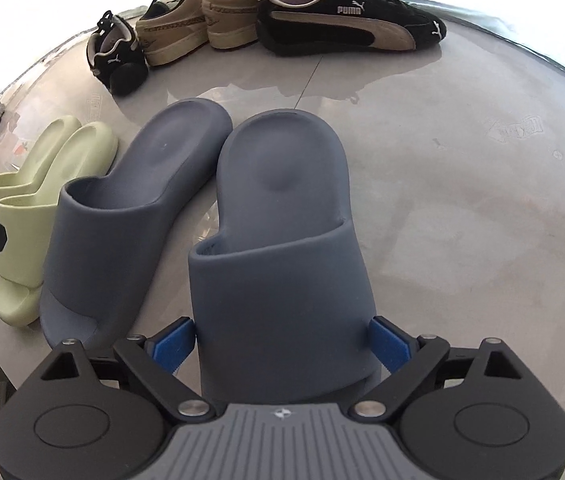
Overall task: Organize scattered shoes
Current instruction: 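Push the grey slide with the right gripper against its pair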
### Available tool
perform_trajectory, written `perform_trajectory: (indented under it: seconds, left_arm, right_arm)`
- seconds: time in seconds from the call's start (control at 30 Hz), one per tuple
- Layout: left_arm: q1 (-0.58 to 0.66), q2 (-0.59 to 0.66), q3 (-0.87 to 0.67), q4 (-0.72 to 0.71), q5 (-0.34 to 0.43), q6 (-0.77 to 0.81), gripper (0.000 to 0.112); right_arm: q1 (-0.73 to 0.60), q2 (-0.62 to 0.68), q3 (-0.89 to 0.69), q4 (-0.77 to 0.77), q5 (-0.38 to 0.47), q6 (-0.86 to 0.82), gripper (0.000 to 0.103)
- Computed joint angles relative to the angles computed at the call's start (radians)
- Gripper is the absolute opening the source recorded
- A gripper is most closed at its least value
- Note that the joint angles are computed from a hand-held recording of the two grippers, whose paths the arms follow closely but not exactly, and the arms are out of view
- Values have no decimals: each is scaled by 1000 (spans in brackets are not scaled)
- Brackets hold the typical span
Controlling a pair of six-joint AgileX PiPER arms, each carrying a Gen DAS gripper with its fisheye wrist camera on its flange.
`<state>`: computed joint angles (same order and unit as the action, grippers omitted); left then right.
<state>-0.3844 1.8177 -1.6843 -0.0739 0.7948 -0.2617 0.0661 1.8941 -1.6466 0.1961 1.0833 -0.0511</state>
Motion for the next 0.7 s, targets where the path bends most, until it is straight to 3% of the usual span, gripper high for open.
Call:
perform_trajectory:
  seconds: [0.13, 0.27, 0.47, 0.7]
  left_arm:
    - [33, -15, 19, -35, 0, 45, 47]
    - [65, -27, 36, -68, -2, 100, 47]
    - [123, -52, 61, -121, -3, 190, 47]
    - [200, -44, 46, -216, 22, 315, 47]
  right_arm:
    - [15, -1, -14, 19, 28, 86, 93]
    - [8, -15, 12, 161, 24, 115, 89]
    - [55, -41, 49, 74, -75, 289, 86]
    - [60, -53, 67, 64, -113, 307, 87]
